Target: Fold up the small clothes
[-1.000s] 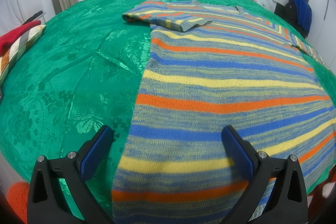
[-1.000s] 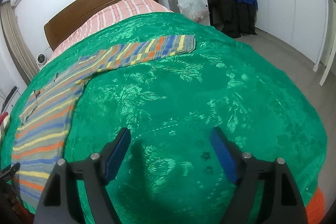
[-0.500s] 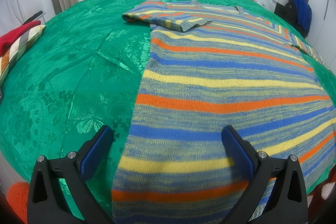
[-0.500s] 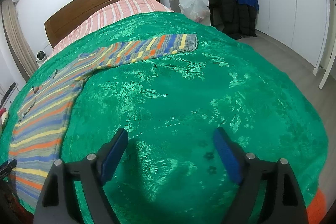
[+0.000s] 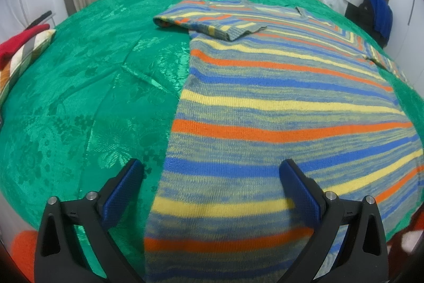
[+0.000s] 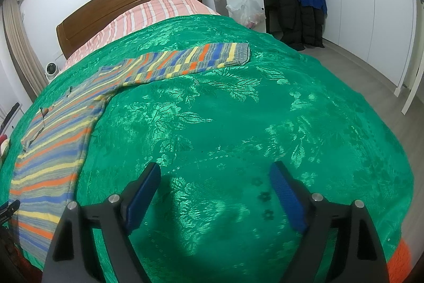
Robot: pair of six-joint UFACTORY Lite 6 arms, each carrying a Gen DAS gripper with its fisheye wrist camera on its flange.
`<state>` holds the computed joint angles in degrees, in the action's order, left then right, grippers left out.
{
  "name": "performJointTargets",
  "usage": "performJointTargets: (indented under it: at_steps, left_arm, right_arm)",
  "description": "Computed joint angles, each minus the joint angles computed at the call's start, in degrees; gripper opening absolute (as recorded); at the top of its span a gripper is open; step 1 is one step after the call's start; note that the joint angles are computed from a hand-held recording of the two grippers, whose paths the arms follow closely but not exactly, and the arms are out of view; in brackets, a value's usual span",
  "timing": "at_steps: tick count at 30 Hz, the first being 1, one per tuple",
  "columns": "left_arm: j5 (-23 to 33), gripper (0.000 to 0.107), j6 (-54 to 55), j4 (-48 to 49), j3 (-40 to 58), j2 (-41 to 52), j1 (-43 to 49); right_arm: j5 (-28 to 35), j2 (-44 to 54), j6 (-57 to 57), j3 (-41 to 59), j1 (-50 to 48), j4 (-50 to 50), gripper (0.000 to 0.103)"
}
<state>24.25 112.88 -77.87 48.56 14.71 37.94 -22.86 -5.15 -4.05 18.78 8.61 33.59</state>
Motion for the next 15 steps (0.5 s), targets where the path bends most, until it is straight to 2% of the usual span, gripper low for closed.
performJointTargets:
  at_steps: [2, 4, 7, 10, 12, 15]
  left_arm:
    - [2.34, 0.102, -7.14, 5.48, 1.41, -2.73, 1.0]
    - [8.33, 0.102, -11.76, 8.53, 5.15, -4.31, 2.44]
    - [16.7, 0.102, -22.98, 16.83, 20.76, -0.82, -0.07]
    - [15.11, 0.102, -37.26, 32.64, 38.75, 9.45, -9.45]
    - [12.8, 0.102, -48.45, 44.64, 50.74, 20.45, -15.71]
    - [16.43, 0.101, -59.6, 59.47, 67.01, 34.73, -20.72]
  right_arm:
    - [0.05, -0.34, 0.6, -0.21, -0.12, -0.46, 0.084]
    - [0.24, -1.14, 3.03, -0.8, -0.83, -3.0, 0.084]
    - [0.37, -1.66, 6.72, -1.31, -2.17, -7.35, 0.084]
    - [0.0, -1.2, 9.04, -1.22, -2.78, -10.08, 0.086]
    - [-0.19, -1.56, 11.17, -1.55, -3.29, -12.19, 0.087]
    - [-0.58, -2.78, 18.51, -2.77, -5.54, -19.71, 0.087]
